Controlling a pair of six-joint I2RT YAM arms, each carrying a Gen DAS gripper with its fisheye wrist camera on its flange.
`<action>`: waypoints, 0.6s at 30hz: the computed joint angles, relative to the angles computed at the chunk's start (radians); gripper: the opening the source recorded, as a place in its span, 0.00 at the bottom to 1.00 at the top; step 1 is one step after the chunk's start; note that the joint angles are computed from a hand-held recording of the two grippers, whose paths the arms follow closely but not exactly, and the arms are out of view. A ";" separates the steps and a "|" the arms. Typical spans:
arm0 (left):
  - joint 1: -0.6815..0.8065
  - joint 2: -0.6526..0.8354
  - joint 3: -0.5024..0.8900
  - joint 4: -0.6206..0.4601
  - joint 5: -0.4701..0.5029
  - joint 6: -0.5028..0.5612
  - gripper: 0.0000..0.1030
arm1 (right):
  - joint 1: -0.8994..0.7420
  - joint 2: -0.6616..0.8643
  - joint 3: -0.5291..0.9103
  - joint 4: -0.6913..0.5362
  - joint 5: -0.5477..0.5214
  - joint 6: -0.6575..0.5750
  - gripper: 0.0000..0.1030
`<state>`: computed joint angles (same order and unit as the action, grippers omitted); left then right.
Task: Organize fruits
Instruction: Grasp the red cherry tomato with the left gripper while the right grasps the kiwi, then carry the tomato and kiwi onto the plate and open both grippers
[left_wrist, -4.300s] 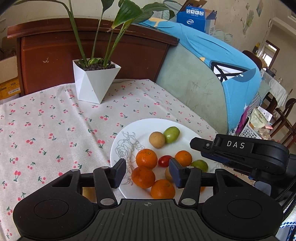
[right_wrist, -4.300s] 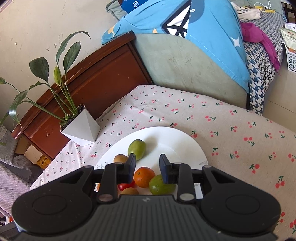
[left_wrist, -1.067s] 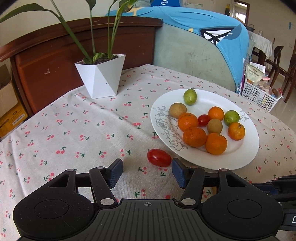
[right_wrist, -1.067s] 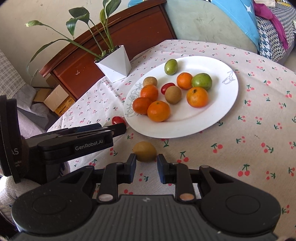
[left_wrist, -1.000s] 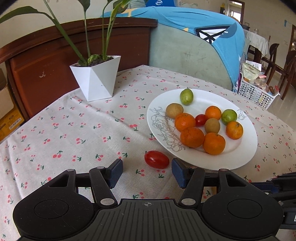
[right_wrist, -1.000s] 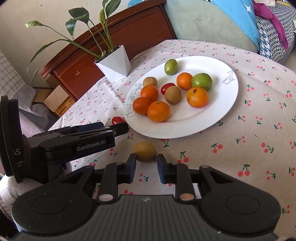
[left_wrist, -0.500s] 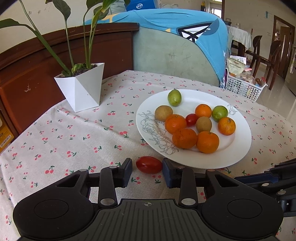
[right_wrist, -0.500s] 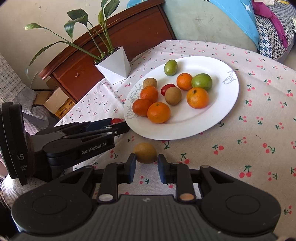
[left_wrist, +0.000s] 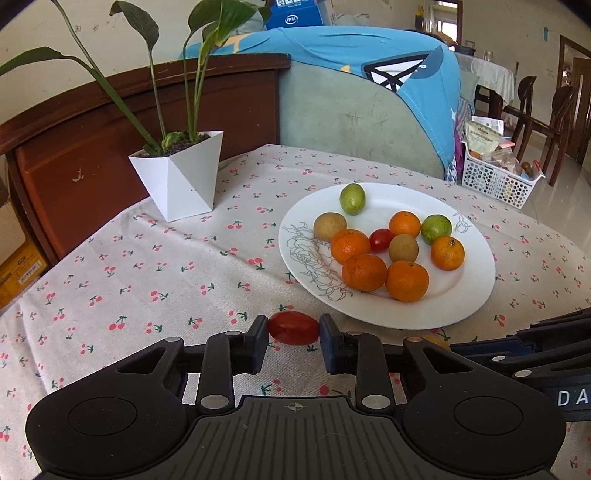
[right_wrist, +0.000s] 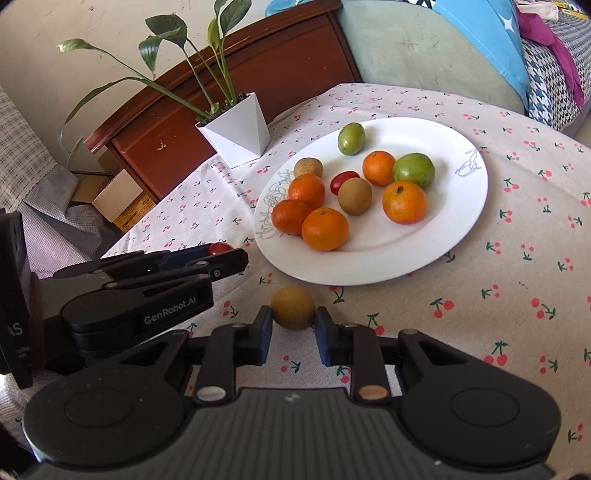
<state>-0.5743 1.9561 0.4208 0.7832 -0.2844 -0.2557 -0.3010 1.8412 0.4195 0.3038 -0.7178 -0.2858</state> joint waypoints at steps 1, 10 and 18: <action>-0.006 -0.019 -0.008 -0.008 -0.007 -0.013 0.26 | -0.002 -0.003 0.002 -0.008 -0.005 -0.002 0.24; -0.067 -0.173 -0.049 -0.105 -0.080 -0.096 0.26 | -0.037 -0.066 0.005 -0.062 -0.076 -0.031 0.24; -0.102 -0.257 -0.005 -0.193 -0.104 -0.125 0.26 | -0.115 -0.125 0.093 -0.146 -0.145 0.008 0.24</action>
